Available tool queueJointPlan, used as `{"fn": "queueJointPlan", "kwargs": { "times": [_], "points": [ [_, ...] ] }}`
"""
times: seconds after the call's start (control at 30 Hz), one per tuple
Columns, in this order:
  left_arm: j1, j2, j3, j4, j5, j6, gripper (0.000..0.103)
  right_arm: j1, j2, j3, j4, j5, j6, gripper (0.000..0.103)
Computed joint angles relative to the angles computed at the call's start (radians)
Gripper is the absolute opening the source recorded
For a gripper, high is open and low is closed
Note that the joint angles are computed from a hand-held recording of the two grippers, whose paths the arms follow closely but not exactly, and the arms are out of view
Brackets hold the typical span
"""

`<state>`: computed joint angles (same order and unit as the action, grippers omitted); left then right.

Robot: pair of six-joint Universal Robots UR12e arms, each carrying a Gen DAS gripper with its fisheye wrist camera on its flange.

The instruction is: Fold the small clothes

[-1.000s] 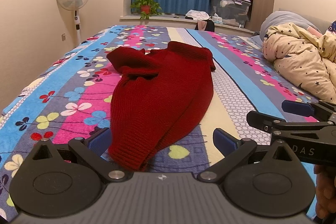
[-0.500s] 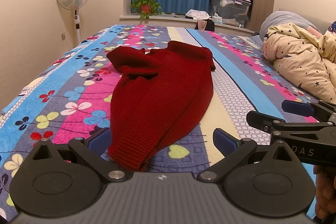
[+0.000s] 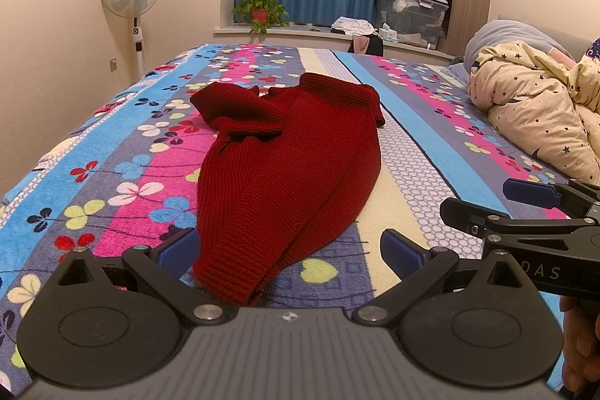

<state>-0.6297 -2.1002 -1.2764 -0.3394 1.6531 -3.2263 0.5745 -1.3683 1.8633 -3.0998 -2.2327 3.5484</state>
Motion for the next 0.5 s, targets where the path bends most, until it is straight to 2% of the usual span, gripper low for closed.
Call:
{"fn": "queueJointPlan", "kwargs": {
  "times": [0.23, 0.33, 0.5],
  "points": [
    [0.001, -0.001, 0.001, -0.002, 0.000, 0.001, 0.102, 0.001, -0.001, -0.001, -0.007, 0.000, 0.010, 0.085],
    [0.000, -0.002, 0.001, 0.002, 0.003, 0.001, 0.102, 0.003, -0.005, -0.006, 0.035, -0.019, 0.022, 0.085],
    [0.000, -0.009, 0.008, 0.023, 0.032, 0.010, 0.102, 0.006, -0.006, -0.015, 0.109, -0.122, 0.054, 0.085]
  ]
}}
